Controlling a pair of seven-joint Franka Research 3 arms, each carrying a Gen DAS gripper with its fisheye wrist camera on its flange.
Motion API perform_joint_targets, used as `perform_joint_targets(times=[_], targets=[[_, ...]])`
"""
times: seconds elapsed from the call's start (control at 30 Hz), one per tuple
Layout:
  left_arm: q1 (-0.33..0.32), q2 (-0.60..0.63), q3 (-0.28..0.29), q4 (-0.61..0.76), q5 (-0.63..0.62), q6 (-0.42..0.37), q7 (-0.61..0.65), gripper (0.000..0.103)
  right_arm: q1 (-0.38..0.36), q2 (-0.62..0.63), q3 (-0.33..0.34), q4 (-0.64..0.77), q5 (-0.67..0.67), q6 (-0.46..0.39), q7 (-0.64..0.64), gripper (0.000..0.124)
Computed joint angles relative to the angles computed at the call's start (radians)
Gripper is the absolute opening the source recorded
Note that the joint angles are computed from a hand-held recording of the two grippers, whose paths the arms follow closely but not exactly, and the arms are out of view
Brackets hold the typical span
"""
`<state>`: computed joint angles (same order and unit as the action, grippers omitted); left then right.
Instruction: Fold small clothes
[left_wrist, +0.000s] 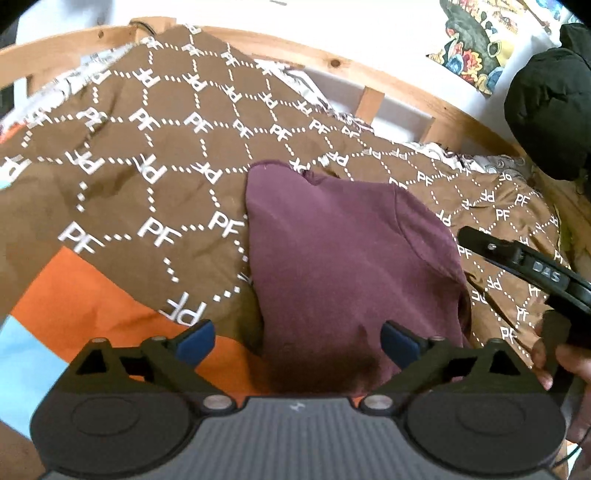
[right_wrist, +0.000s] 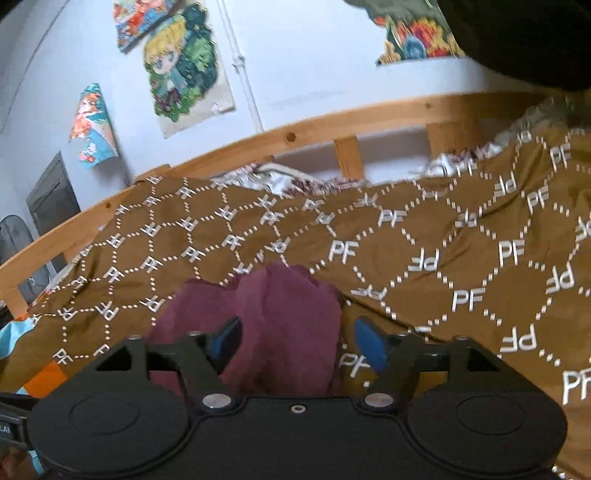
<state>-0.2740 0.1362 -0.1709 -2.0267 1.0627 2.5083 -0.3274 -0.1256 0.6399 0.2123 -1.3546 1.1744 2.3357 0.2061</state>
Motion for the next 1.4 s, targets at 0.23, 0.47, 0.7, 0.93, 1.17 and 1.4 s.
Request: perform_joint_targets(times=[0.23, 0.47, 0.7, 0.93, 1.17, 1.4], targets=[[-0.043, -0.048, -0.038, 0.012, 0.008, -0.202, -0.027, 0.102, -0.050, -0.137, -0.003, -0.150, 0.140, -0.048, -0.124, 0.100], [-0.093, -0.084, -0.091, 0.001, 0.032, -0.364, -0.066, 0.102, -0.067, -0.324, -0.084, -0.375, 0.280, -0.126, -0.280, 0.102], [-0.159, -0.088, -0.138, 0.014, 0.061, -0.542, -0.036, 0.102, -0.036, -0.478, -0.188, -0.560, 0.368, -0.135, -0.502, 0.102], [-0.217, -0.089, -0.166, 0.013, 0.048, -0.634, -0.012, 0.102, 0.006, -0.568, -0.270, -0.681, 0.375, -0.124, -0.600, 0.102], [-0.238, -0.083, -0.170, -0.006, -0.010, -0.627, -0.023, 0.102, 0.029, -0.621, -0.305, -0.757, 0.341, -0.075, -0.573, 0.102], [-0.238, -0.076, -0.165, -0.019, -0.037, -0.590, -0.015, 0.102, 0.040, -0.633, -0.318, -0.786, 0.302, -0.046, -0.549, 0.102]])
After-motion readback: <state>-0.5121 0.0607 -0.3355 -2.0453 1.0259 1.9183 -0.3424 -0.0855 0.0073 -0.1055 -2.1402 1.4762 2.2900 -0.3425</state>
